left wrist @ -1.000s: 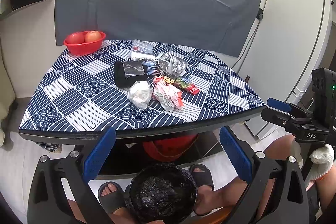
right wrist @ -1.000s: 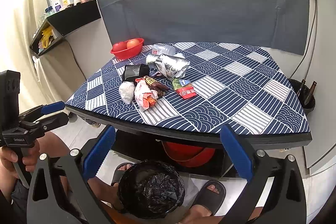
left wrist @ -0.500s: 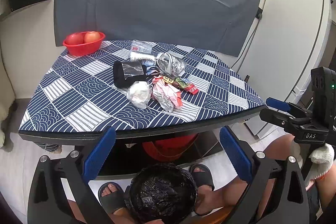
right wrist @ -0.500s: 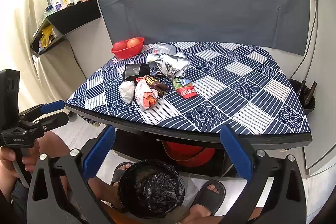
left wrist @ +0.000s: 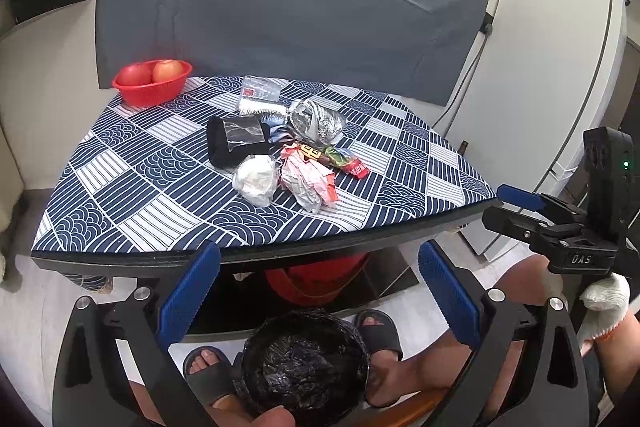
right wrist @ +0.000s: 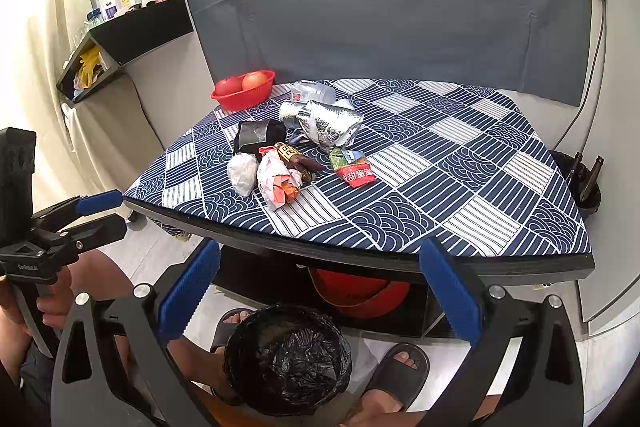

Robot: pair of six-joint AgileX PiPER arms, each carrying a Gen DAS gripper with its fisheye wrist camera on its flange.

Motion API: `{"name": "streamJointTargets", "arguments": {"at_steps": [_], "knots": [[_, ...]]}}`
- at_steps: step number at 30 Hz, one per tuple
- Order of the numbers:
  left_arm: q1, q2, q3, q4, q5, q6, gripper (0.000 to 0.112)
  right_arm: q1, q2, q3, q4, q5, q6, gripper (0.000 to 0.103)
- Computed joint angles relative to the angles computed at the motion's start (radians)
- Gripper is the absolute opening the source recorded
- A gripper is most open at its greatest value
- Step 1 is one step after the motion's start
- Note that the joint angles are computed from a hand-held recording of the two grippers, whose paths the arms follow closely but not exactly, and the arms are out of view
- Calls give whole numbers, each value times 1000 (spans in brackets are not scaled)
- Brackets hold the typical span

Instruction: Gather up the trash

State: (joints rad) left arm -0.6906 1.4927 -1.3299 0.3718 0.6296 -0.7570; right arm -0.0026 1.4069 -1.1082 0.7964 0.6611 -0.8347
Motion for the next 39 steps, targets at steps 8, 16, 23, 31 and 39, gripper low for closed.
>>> {"name": "streamJointTargets", "arguments": {"at_steps": [8, 16, 23, 31, 39], "knots": [[17, -8, 2, -42, -11, 14, 96, 2, 3, -2, 0, -1, 1, 99], [23, 4, -12, -62, -3, 35, 96, 8, 8, -8, -12, -2, 12, 99], [53, 23, -35, -111, 4, 64, 96, 8, 20, -14, -2, 5, 9, 99], [85, 50, -62, -143, -10, 97, 96, -16, 112, -129, 9, 91, 40, 99], [166, 149, -180, -250, 57, 177, 96, 2, 252, -298, -24, 136, 91, 99]]}}
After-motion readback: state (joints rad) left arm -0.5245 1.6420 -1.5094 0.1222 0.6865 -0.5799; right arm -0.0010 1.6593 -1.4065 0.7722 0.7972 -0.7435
